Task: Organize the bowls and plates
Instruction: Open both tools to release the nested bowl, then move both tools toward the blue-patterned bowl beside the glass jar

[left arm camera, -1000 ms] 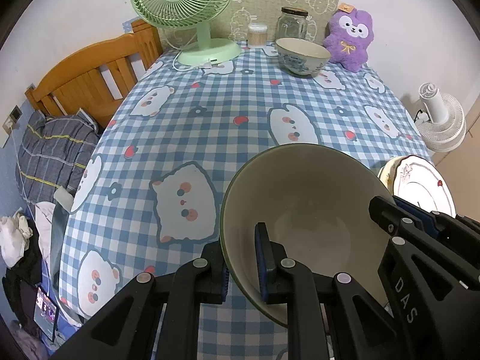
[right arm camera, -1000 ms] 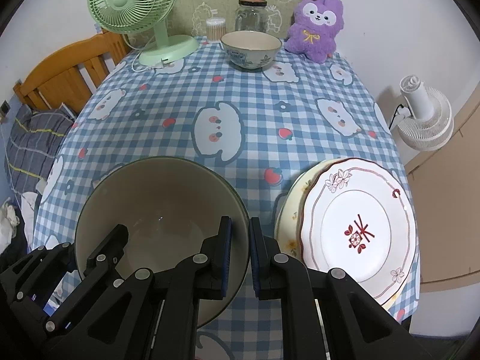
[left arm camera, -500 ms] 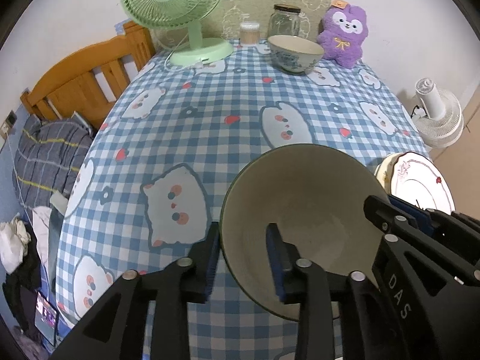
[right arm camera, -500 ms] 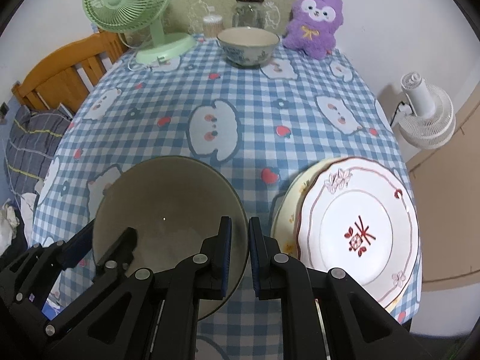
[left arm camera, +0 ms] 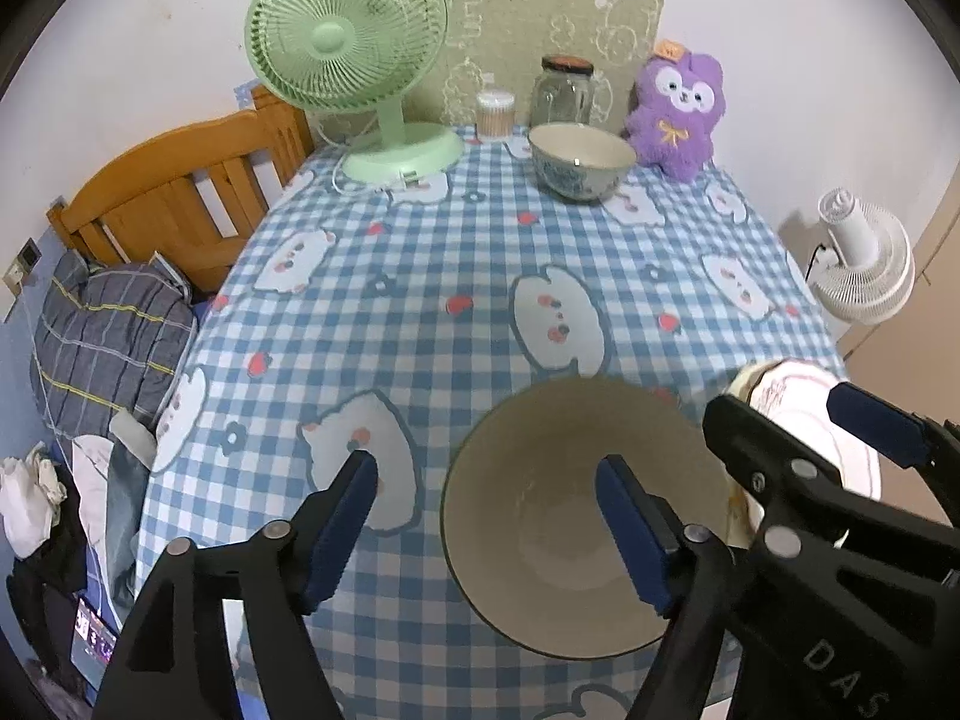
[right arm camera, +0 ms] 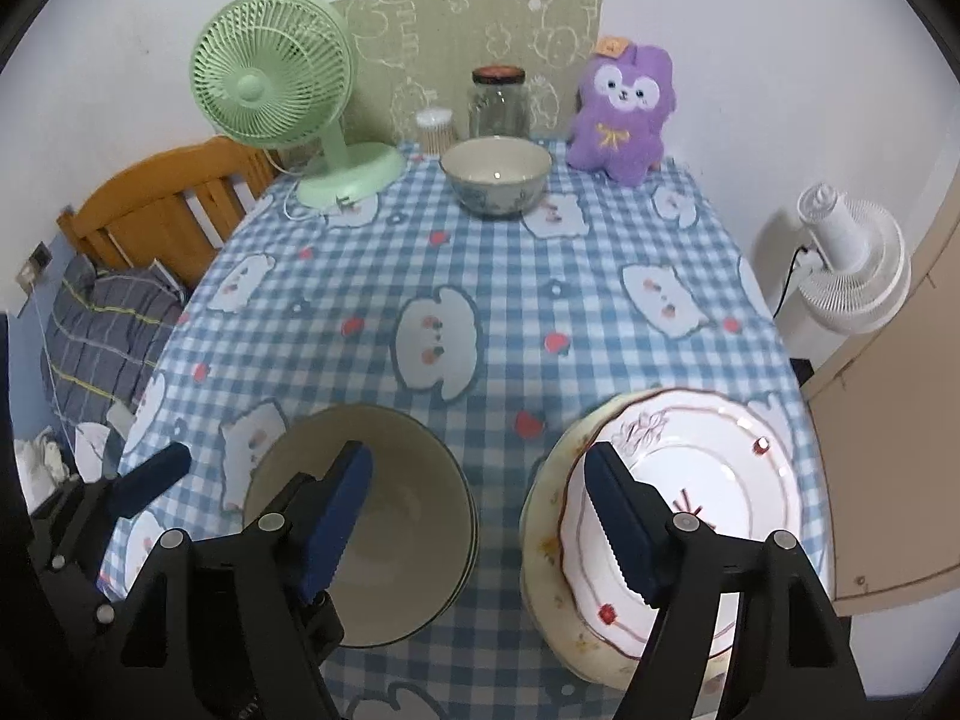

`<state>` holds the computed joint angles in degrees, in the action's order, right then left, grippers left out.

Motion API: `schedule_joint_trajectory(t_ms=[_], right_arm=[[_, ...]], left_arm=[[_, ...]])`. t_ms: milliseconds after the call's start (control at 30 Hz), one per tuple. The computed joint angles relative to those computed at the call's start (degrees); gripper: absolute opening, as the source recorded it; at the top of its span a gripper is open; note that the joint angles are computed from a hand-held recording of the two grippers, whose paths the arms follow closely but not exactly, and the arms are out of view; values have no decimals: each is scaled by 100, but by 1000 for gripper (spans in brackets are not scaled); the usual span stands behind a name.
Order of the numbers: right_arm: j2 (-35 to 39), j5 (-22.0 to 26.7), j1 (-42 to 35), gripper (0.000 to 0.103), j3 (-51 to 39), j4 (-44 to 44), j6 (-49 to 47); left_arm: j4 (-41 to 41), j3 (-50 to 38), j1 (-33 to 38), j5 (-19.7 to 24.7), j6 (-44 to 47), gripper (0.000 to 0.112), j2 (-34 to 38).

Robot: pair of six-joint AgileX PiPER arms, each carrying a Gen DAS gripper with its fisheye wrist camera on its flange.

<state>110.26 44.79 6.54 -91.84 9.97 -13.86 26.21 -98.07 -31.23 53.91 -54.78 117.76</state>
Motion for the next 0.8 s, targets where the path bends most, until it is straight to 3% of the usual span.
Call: schedule_joint_trajectory(t_ms=[200,600,800], right_arm=[[-100,235,-44,92,-442,54,-42],[103,788,178,95,-1724,-634,1014],[367,1061,299,95,-2503,-1028,1476]], left_arm=[[132,-438,-64,209,145,91,-85],[-117,-1668,190,502,1210,96,100],[-625,-2485,442,641,1920,97,401]])
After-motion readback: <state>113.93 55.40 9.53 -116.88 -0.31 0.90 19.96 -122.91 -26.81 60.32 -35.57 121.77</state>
